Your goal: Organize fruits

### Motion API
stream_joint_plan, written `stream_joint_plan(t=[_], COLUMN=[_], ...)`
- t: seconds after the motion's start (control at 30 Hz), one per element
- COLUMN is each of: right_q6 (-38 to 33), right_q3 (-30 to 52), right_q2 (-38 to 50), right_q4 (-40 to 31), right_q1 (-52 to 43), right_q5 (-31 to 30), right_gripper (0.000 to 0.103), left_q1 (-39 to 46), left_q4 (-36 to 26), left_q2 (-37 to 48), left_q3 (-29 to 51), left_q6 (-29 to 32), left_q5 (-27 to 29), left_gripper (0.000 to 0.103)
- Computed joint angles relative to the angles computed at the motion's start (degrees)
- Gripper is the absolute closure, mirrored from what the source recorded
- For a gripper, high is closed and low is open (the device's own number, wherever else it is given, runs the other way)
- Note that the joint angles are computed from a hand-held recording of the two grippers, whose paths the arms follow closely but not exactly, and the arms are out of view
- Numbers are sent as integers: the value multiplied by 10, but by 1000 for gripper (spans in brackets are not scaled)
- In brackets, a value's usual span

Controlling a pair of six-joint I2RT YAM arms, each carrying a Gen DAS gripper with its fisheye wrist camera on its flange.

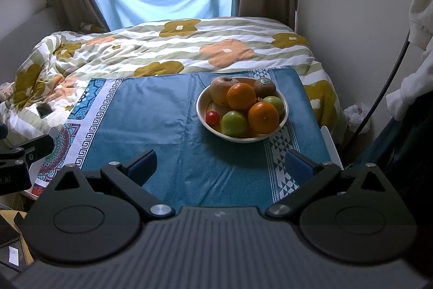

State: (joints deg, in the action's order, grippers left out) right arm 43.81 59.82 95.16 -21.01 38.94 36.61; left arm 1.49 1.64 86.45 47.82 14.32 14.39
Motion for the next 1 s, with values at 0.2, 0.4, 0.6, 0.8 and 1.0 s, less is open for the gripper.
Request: stream_joint_plan(t=[0.2, 0.4, 0.6, 0.8, 1.0], right_q6=[-3, -5, -4, -1, 0], right_q3=[5, 11, 19, 21, 19], right_q2=[4, 10, 19, 23, 24], right_q4=[-1, -1, -3, -5, -5], right_q1=[-4, -4, -5, -9, -13], right_q5=[-5, -9, -11, -11, -19], right_gripper=[0, 0, 0, 0, 0], left_q1=[0, 3, 3, 1, 5], left_q4=[-5, -10, -5, -5, -4], left_q2=[2, 8, 8, 9, 11], left_q3=[5, 14, 10, 11, 12], left_q6=[1, -2, -1, -1, -2], left_q5=[1, 2, 2, -1, 4], left_gripper=[0, 0, 0, 0, 0])
